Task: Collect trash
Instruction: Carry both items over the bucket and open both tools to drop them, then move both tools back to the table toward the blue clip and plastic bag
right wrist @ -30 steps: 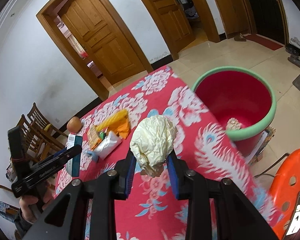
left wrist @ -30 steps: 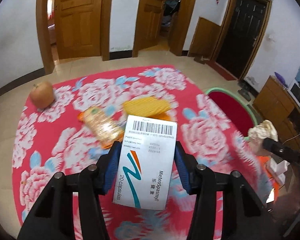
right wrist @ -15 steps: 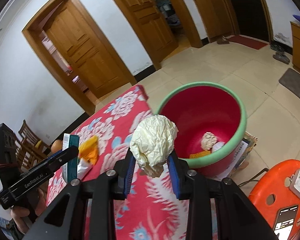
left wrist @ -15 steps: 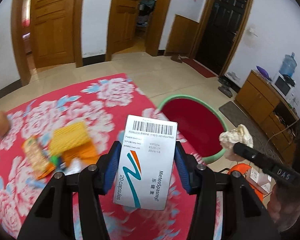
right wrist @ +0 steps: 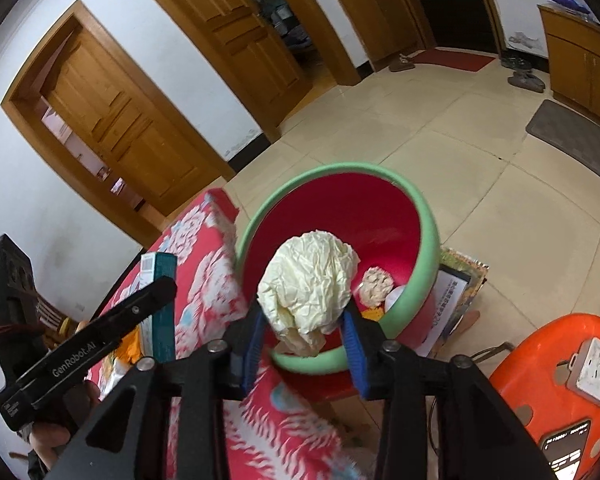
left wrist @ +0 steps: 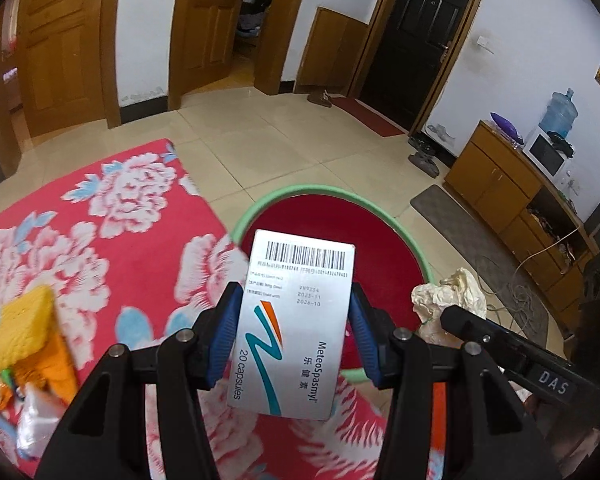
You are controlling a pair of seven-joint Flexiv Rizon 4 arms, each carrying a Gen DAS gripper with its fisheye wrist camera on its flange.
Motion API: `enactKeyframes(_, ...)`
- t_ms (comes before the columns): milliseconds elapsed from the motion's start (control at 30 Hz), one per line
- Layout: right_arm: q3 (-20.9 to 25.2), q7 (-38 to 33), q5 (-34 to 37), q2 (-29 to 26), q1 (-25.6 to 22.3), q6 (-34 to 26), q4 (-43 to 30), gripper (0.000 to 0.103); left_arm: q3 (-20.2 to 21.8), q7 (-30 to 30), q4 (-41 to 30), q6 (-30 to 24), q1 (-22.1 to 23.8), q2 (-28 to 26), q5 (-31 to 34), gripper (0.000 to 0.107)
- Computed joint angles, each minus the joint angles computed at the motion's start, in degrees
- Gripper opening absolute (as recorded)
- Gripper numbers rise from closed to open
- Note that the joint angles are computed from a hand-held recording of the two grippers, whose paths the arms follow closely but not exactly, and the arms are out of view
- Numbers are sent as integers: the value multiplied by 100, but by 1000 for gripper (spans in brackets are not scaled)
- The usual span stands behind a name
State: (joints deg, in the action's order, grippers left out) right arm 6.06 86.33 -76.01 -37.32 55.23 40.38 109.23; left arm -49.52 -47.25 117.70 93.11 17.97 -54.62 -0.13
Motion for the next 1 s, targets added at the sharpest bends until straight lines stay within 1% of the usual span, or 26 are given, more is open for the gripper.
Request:
enactKeyframes(67,-16,168,-50,54,-16,-20,104,51,18,13,-70,-11,-87,-43,-6,53)
enactKeyframes(133,-8,259,-82,81,-61,-9,155,60,76,32,-152,24,-212,-83,-3,53)
enactKeyframes(200,2,348,-122,107,-86,-33,210,61,179,19,-243,100,-376,-116,-4,53)
enactKeyframes(400,78,554,-120,193,-151,-96,338,61,437,-35,-475,53,-756,-185,-83,53)
enactKeyframes(467,117,508,-49,223,-138,-189,355,61,495,-44,-537,0,-854,-169,-121,56)
enactKeyframes(533,157,438,56,248,-98,-317,353,62,449,-28,-537,60,-845,-206,-124,72)
enactKeyframes(600,174,455,90,267,-72,-378,365,62,384,-33,-506,232,-816,-257,-63,76)
enactKeyframes(733,184,497,72,278,-86,-373,397,63,391,-83,-468,321,-807,-211,80,76)
enactKeyframes(1000,195,529,15,280,-65,-345,371,64,396,-280,-226,356,-573,-40,150,76)
